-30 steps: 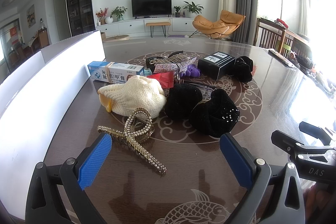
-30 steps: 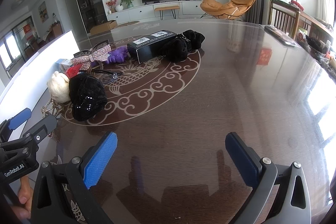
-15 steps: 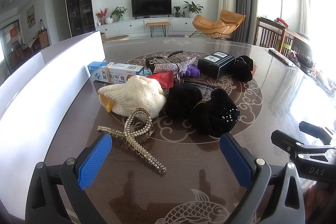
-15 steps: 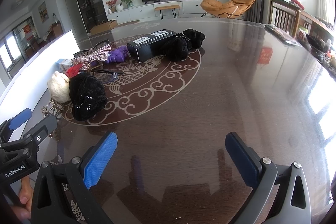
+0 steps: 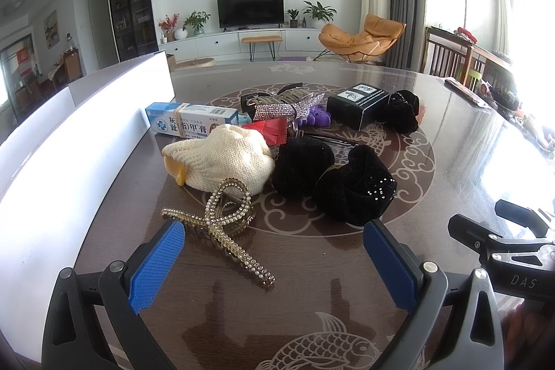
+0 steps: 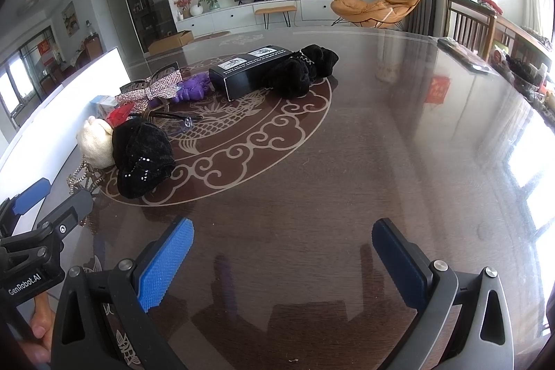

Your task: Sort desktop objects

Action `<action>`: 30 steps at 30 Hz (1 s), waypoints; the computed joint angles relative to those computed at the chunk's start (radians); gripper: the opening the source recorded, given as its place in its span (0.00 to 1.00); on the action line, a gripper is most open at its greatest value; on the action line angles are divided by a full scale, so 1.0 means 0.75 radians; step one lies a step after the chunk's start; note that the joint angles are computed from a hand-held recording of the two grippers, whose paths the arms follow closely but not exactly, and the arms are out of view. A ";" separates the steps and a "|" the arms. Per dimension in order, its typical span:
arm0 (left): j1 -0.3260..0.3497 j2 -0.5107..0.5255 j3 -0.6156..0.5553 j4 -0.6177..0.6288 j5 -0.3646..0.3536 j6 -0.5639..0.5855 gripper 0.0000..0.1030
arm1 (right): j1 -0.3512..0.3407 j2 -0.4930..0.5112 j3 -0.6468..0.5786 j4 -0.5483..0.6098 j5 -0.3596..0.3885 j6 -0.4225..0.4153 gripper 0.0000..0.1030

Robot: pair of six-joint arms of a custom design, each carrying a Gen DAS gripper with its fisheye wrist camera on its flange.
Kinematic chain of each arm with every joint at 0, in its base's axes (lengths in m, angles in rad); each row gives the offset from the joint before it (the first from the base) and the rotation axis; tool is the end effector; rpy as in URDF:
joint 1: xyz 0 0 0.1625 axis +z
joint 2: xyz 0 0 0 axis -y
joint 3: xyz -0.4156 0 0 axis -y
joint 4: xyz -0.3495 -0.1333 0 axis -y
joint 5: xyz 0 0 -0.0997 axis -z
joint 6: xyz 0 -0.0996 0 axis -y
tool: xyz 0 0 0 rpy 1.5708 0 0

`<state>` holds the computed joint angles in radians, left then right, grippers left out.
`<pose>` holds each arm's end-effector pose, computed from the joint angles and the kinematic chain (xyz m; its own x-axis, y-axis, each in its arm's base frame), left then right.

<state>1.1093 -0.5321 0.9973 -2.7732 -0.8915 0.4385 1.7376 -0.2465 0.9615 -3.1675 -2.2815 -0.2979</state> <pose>-0.1792 -0.8003 0.2262 -0.6610 0.2528 -0.7065 0.6741 0.6136 -0.4111 0.1983 -0.7663 0.0637 -0.7634 0.1703 0.6231 -0.3448 0.7082 -0.6161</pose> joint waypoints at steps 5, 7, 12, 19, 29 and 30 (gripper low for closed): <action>-0.001 0.004 -0.007 0.001 0.005 0.012 1.00 | 0.000 0.001 -0.003 0.004 -0.001 0.002 1.00; -0.001 0.005 -0.010 0.006 0.005 0.011 1.00 | 0.000 0.000 -0.004 0.005 0.001 0.002 1.00; 0.001 0.007 -0.025 0.040 0.011 -0.005 1.00 | -0.001 0.000 -0.005 0.011 0.001 0.007 1.00; 0.015 -0.024 -0.052 0.239 0.021 -0.085 1.00 | -0.005 -0.002 -0.016 0.049 -0.002 0.030 1.00; 0.037 -0.079 -0.029 0.416 0.109 -0.124 1.00 | -0.008 -0.009 -0.015 0.070 0.000 0.053 1.00; 0.037 -0.079 -0.031 0.431 0.113 -0.135 1.00 | -0.008 -0.008 -0.018 0.076 -0.001 0.055 1.00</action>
